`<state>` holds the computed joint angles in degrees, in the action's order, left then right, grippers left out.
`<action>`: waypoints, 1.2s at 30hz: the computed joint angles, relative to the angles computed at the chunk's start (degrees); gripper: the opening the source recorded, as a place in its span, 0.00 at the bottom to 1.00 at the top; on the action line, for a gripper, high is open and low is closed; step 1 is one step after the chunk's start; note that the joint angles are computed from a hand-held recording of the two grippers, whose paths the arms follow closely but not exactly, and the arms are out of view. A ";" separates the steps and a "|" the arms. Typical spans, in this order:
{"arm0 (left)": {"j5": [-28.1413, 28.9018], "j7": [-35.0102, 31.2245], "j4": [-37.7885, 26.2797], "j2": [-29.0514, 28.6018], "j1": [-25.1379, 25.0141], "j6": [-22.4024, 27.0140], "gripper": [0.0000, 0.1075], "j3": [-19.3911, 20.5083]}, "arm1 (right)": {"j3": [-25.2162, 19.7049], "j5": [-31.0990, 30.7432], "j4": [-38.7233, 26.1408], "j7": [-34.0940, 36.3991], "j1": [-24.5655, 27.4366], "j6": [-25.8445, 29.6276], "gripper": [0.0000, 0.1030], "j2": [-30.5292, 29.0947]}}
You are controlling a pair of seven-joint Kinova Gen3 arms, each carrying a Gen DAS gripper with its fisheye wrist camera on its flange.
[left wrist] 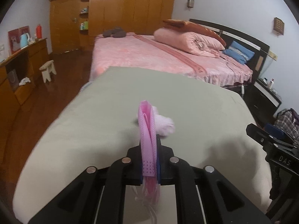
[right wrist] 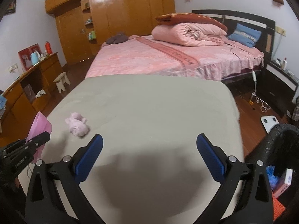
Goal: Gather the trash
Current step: 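Grasp the pink rolled sock with the right gripper while the left gripper holds the mask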
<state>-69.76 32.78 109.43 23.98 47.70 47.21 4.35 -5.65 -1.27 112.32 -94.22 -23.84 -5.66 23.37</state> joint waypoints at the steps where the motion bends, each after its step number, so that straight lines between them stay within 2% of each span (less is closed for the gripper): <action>1: 0.05 0.24 0.73 -0.41 -0.01 0.59 0.09 -0.27 | -0.13 -0.01 -0.45 0.10 -0.55 0.02 0.95 0.27; 11: -2.46 4.94 7.34 -3.41 -3.66 2.35 0.09 0.51 | 1.95 -1.22 -6.83 1.07 -8.57 1.64 0.95 3.68; 17: -3.97 7.11 10.53 -4.23 -6.91 1.57 0.09 1.34 | 4.00 -1.23 -13.00 0.62 -13.36 6.06 0.95 7.68; 25: -5.65 10.22 13.50 -4.02 -9.15 -0.05 0.09 1.75 | 8.72 0.05 -19.28 -3.96 -19.41 11.61 0.94 12.15; 27: -5.95 10.73 14.08 -4.12 -9.69 -0.46 0.09 1.76 | 9.54 0.99 -19.91 -5.29 -20.44 12.25 0.91 12.92; 29: -6.25 11.48 14.58 -4.15 -9.96 -0.63 0.09 1.85 | 9.29 2.05 -20.98 -6.05 -20.52 13.67 0.81 13.64; 33: -6.76 12.23 15.09 -4.05 -10.47 -0.92 0.09 2.01 | 5.45 3.95 -23.83 -5.98 -18.08 18.03 0.71 15.08; 35: -6.70 12.18 15.08 -4.02 -10.69 -1.04 0.09 2.11 | 2.22 4.31 -24.63 -4.90 -15.66 19.10 0.51 15.41; 36: -6.73 12.23 15.15 -4.08 -10.75 -1.07 0.09 2.12 | 0.21 4.20 -25.14 -3.98 -14.16 19.94 0.48 15.67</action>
<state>-76.49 45.00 124.58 19.90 36.95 46.14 6.47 -5.44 2.93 87.18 -98.20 -38.00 14.29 39.03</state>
